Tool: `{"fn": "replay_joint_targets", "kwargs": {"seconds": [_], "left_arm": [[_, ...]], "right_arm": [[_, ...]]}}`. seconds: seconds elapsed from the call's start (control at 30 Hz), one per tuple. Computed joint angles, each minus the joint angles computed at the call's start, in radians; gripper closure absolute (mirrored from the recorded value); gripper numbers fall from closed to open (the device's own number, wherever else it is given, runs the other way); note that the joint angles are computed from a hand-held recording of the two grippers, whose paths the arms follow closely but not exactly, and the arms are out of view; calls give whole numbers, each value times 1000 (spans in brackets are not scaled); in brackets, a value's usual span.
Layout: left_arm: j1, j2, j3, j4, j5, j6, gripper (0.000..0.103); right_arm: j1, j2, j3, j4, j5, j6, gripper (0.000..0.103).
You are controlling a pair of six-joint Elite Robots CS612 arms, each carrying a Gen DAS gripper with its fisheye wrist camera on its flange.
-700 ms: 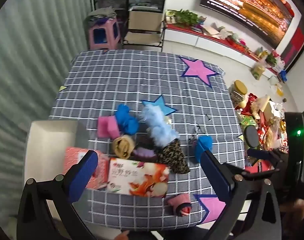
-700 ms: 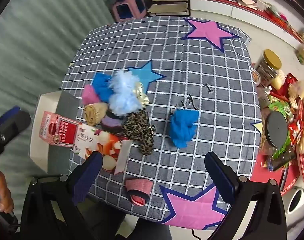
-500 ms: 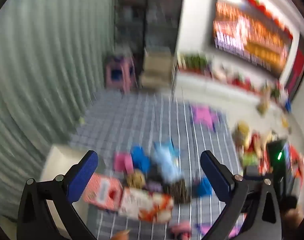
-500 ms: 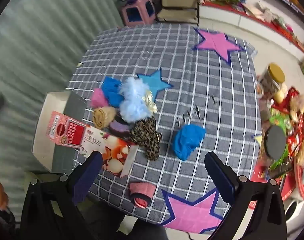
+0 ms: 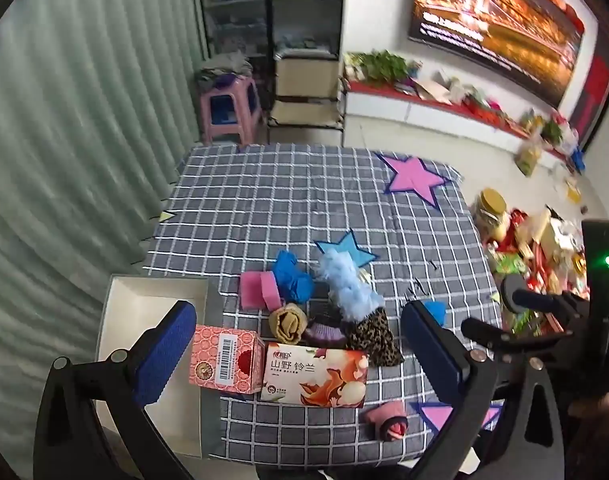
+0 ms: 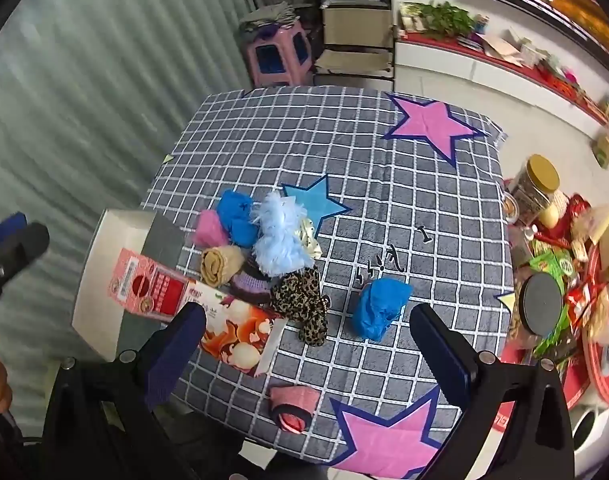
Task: Organize soft objects
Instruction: 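Move both tools over the pile of soft items on the table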
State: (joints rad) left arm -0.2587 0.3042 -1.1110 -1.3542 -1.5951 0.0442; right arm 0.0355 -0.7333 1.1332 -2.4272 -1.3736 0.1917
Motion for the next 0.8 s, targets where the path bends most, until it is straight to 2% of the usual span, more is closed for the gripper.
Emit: {"fn": "replay_joint_targets", "kwargs": {"seconds": [0.07,0.27,0.43,0.6,0.7,0.8], "left_arm": [[4,-49,91,-4,-32,15,0],[39,-138,289,34,-175,136,0],[59,-169,393,91,-271,240,0],[68,-205,506,128,-257,276,0],[75,-238,594,95,-230,250,0],[82,-302,745,29,-215,207,0]], "right_arm": [[3,3,-5,0,-13,40,0],[15,21,-30,19,-54,180,0],[25,41,-52,72,-73,295,0],[32,40,-40,147,-95,408,0],[32,34,-24,172,-102,466,0],[30,34,-18,194,-74,514,0]]}}
